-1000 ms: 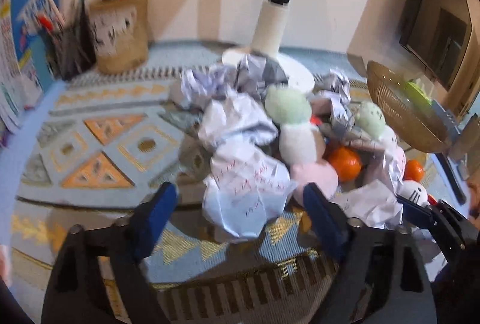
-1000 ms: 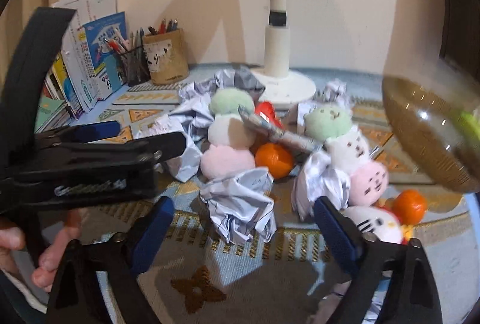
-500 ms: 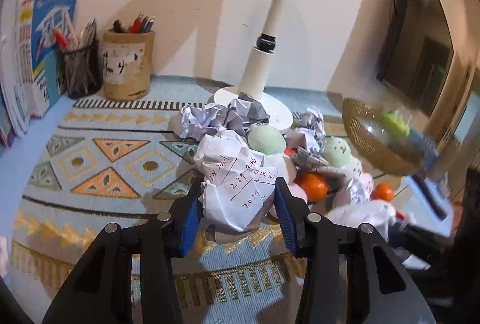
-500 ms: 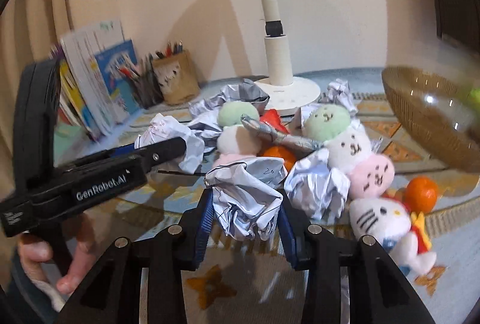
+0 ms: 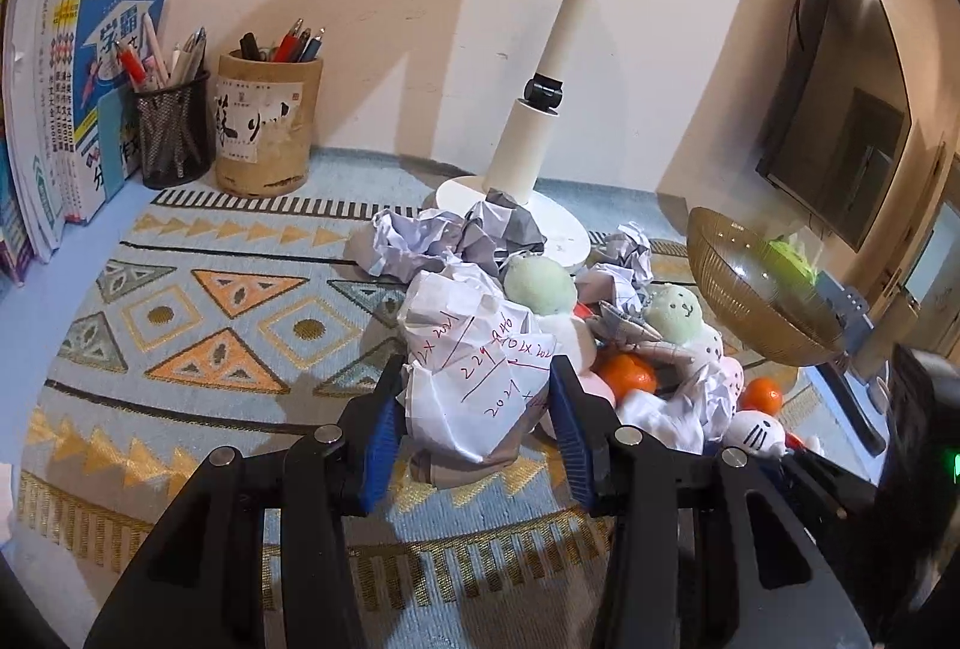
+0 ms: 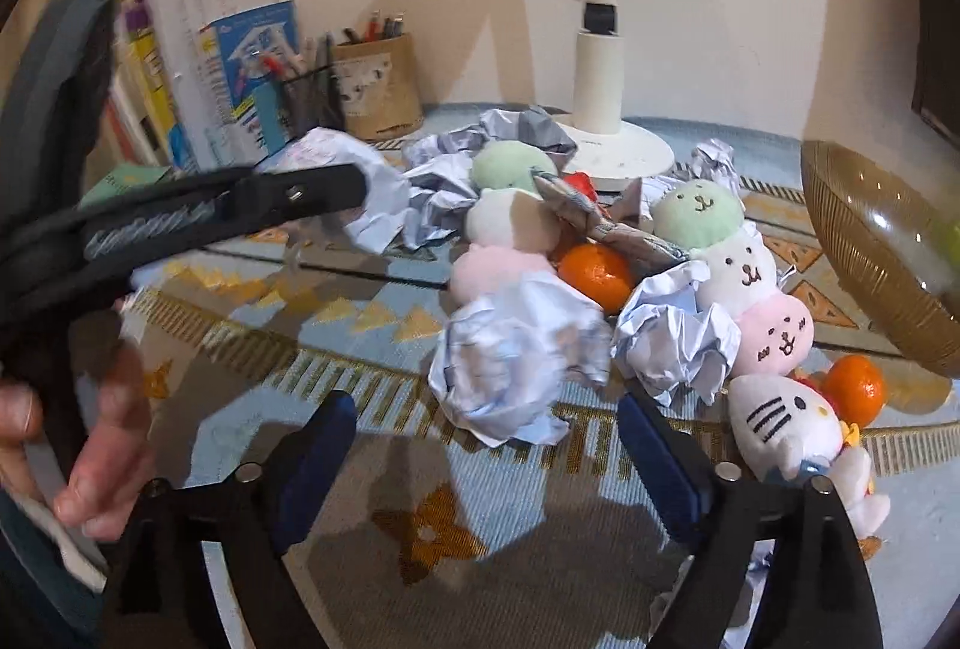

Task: Organize objects
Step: 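Carry the paper ball to the basket with the left gripper while the right gripper carries a foil ball there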

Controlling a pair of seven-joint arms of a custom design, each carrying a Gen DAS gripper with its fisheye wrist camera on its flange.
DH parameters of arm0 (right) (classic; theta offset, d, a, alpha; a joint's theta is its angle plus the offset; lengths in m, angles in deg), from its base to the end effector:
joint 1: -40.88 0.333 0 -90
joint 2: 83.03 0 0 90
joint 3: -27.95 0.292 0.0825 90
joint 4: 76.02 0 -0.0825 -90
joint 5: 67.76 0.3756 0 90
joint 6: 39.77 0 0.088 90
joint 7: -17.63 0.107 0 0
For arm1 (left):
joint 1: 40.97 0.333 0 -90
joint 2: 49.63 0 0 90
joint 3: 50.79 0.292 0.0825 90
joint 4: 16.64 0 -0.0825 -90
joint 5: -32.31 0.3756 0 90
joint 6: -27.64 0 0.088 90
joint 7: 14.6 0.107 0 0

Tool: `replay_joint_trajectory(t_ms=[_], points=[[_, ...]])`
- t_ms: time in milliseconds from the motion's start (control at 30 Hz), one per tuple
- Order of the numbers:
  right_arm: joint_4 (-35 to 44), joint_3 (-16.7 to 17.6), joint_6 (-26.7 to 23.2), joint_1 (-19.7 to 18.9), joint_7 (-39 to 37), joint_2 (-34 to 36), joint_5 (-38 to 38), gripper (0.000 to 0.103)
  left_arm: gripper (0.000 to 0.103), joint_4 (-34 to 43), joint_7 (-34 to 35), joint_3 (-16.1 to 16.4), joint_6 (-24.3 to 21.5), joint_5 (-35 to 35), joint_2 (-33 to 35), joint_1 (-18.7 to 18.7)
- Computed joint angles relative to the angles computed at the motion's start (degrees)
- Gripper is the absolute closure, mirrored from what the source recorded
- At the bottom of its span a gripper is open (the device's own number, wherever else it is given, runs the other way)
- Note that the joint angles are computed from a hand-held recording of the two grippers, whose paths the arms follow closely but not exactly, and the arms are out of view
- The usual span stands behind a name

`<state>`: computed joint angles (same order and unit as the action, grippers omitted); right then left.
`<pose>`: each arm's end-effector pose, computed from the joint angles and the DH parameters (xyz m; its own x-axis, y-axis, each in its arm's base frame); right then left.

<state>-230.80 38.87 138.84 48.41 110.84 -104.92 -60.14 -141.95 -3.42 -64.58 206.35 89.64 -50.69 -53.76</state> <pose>0.4180 0.1282 0.4251 0.1769 -0.9820 -0.0662 -0.6997 -0.0781 -0.7101 0.4595 -0.3110 0.4595 -0.2160 -0.9336 0.2860 -0.6343 -0.0885 -0.7680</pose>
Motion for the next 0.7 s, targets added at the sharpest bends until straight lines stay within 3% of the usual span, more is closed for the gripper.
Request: replay_joint_trajectory(t_ms=[100, 200, 267, 333, 367, 467, 567, 600, 633, 700], points=[[2.43, -2.35, -1.01, 1.4, 0.96, 2.36, 2.25, 0.014, 0.06, -0.37, 3.45, 0.14, -0.03, -3.62, 0.29, -0.22], [2.88, 1.0, -0.98, -2.58, 4.59, 2.85, 0.71, 0.016, 0.06, -0.5, 5.9, 0.19, -0.31, -5.6, 0.46, -0.46], [4.06, 2.61, -2.46, -4.32, 6.25, 3.61, -1.49, 0.034, 0.06, -0.12, 3.81, 0.23, -0.77, -2.7, 0.47, -0.35], [5.5, 3.21, -3.61, -5.05, 7.65, 4.98, -3.86, 0.05, 0.06, -0.47, 7.07, 0.27, -0.5, -5.61, 0.74, -0.57], [5.59, 3.12, -3.13, -4.89, 8.2, 5.24, -4.75, 0.066, 0.06, -0.55, 8.28, 0.25, -0.64, -6.72, 0.81, -0.73], [2.3, 5.24, 1.94, -6.97, 10.89, 2.69, -8.15, 0.069, 0.06, 0.4, 6.58, 0.14, -2.03, -3.38, 1.05, -1.2], [-0.84, -0.2, 7.11, -0.3, 6.12, 0.86, -6.06, 0.069, 0.06, 1.37, 6.34, -0.24, -4.43, -2.25, 0.88, -2.05], [-1.4, -0.04, 7.19, -0.15, 5.43, 0.12, -5.59, 0.069, 0.06, 1.34, 6.92, -0.31, -4.84, -2.99, 0.48, -2.24], [-1.56, 0.0, 6.83, -0.24, 5.64, -0.42, -5.56, 0.069, 0.06, 1.08, 9.74, -0.4, -4.44, -6.11, -0.12, -2.46], [-3.32, -5.47, 6.6, 4.85, 3.33, -3.15, -2.02, 0.07, 0.06, 0.05, 21.81, -0.09, -0.93, -21.66, -1.16, -4.04]])
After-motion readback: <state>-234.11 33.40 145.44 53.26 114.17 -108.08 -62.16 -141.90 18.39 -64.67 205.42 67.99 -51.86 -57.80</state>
